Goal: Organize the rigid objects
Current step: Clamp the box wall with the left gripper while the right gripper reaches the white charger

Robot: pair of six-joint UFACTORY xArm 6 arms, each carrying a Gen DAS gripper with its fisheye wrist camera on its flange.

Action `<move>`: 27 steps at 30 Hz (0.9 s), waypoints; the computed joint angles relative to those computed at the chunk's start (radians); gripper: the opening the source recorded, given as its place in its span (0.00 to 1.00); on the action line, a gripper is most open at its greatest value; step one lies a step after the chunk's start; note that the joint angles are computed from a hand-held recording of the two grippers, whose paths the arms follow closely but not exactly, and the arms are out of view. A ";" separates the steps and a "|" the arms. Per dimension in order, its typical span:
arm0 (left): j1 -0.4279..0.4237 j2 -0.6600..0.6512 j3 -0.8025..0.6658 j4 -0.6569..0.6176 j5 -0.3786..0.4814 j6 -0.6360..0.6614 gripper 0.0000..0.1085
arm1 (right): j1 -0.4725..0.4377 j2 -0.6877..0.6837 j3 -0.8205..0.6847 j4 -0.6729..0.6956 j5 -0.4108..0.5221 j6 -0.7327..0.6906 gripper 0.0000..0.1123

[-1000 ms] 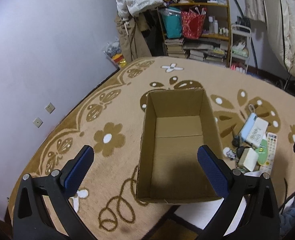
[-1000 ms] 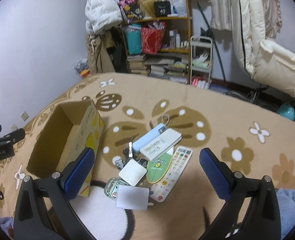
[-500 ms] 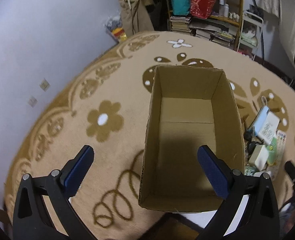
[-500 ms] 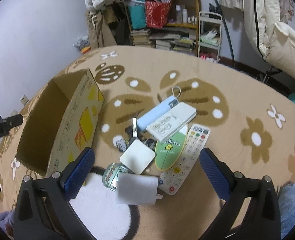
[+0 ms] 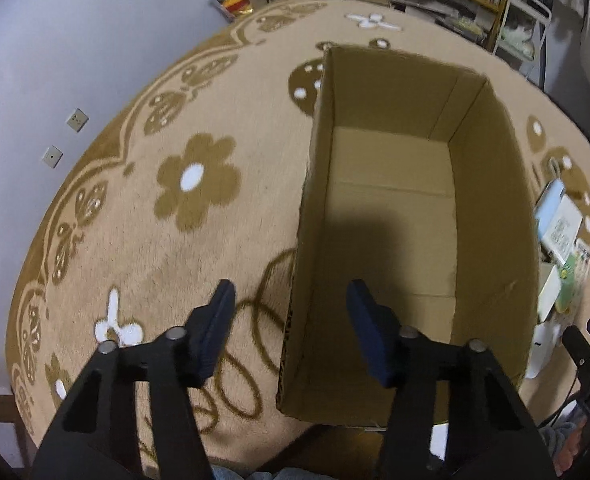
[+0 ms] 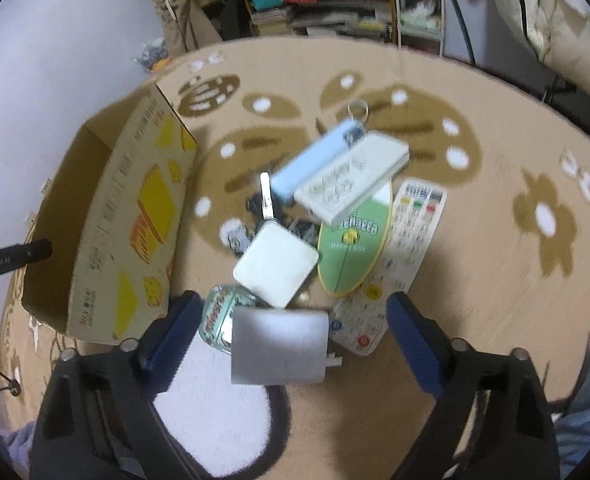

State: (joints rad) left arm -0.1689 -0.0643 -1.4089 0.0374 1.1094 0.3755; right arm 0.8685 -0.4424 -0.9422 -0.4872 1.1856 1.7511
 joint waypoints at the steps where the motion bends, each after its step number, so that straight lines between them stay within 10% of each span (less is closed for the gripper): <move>1: -0.003 0.001 0.002 0.006 0.004 0.003 0.46 | -0.008 -0.004 0.012 0.012 -0.017 -0.002 0.80; 13: -0.013 0.079 -0.061 0.030 0.080 -0.041 0.13 | -0.051 -0.004 0.081 0.125 -0.151 -0.049 0.73; 27: 0.019 0.133 -0.113 -0.026 0.134 -0.056 0.13 | -0.045 0.023 0.066 0.086 -0.157 -0.018 0.59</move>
